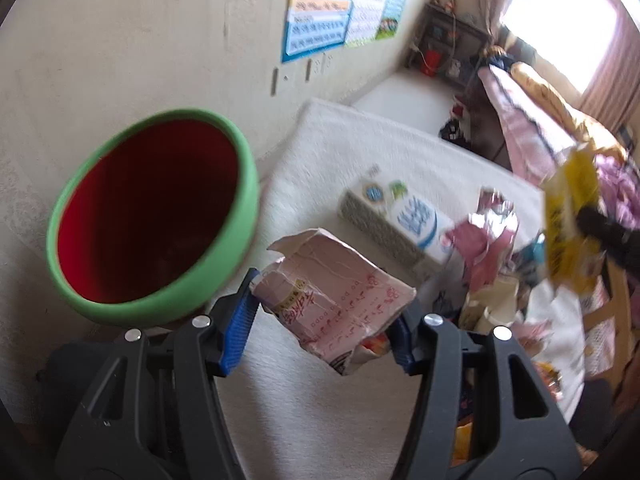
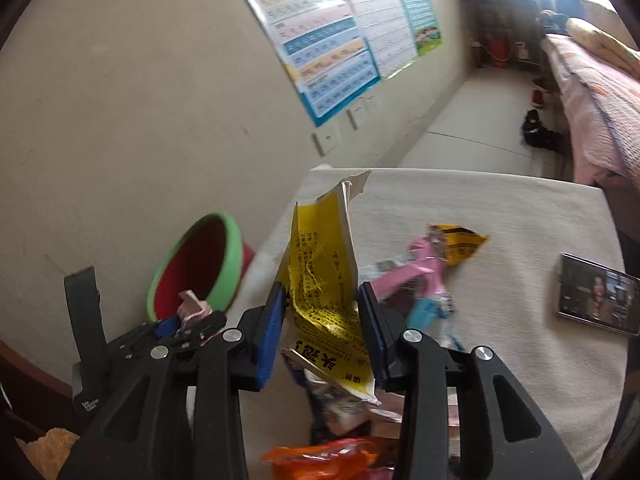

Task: Collect trash
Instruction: 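Carry both items over the green bin and open both tools to drop them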

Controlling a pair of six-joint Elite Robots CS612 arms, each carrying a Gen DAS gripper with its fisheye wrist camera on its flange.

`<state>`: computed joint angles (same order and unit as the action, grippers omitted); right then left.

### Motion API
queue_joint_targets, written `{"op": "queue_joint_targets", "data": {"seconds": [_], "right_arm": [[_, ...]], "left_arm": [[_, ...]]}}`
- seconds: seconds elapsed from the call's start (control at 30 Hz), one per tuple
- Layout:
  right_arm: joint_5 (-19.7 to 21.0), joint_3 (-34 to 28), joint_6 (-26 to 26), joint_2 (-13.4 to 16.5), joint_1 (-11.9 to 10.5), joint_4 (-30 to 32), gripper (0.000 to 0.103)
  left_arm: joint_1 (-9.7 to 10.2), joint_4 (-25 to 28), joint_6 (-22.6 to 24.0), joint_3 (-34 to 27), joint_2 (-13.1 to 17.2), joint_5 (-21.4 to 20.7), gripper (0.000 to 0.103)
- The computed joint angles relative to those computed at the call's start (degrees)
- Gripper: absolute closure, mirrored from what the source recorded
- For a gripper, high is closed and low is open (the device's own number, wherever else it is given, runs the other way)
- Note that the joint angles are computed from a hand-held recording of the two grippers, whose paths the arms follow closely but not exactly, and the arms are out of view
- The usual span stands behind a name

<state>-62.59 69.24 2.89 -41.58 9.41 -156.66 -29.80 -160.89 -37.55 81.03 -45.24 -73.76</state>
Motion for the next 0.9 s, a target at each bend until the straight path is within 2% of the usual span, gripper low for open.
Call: {"op": "queue_joint_targets", "data": {"seconds": [0.07,0.2,0.3,0.4,0.57,0.6,0.63,0.7,0.9], "right_arm": [[2.8,-2.9,-2.1,1.1,1.1,3.6,0.066],[8.0,-10.5,-3.2,5.0,2.8,11.6,0.065],[10.9,-17.3,-3.0,8.8,4.4,17.6,0.065],[12.2,-24.6,-3.0,12.7,5.9,21.9,0.065],[11.4,-34.5,-1.6,17.9,7.5,27.5,0.052],[11.3,-35.0,-0.9,18.2,7.5,27.5,0.044],[11.2,-34.9,0.0,18.2,7.4,26.9,0.042],[11.7,-32.5,0.8,17.1,7.1,24.5,0.042],[10.6,-19.7,0.8,10.7,5.5,16.7,0.041]], "left_arm": [[0.68,-0.6,0.5,0.6,-1.1,1.3,0.048],[2.01,0.9,1.8,1.3,-2.3,7.9,0.048],[3.68,1.4,-2.9,2.5,-3.3,8.5,0.048],[4.41,0.8,-6.6,4.5,-4.4,10.1,0.048],[4.98,1.4,-7.3,5.6,-4.8,10.0,0.048],[5.19,1.5,-7.4,5.5,-4.7,9.6,0.048],[5.33,1.6,-7.4,5.3,-4.5,9.2,0.048],[5.75,1.6,-7.1,4.8,-4.0,8.1,0.048],[6.63,2.9,-5.5,2.5,-2.4,4.8,0.048]]}}
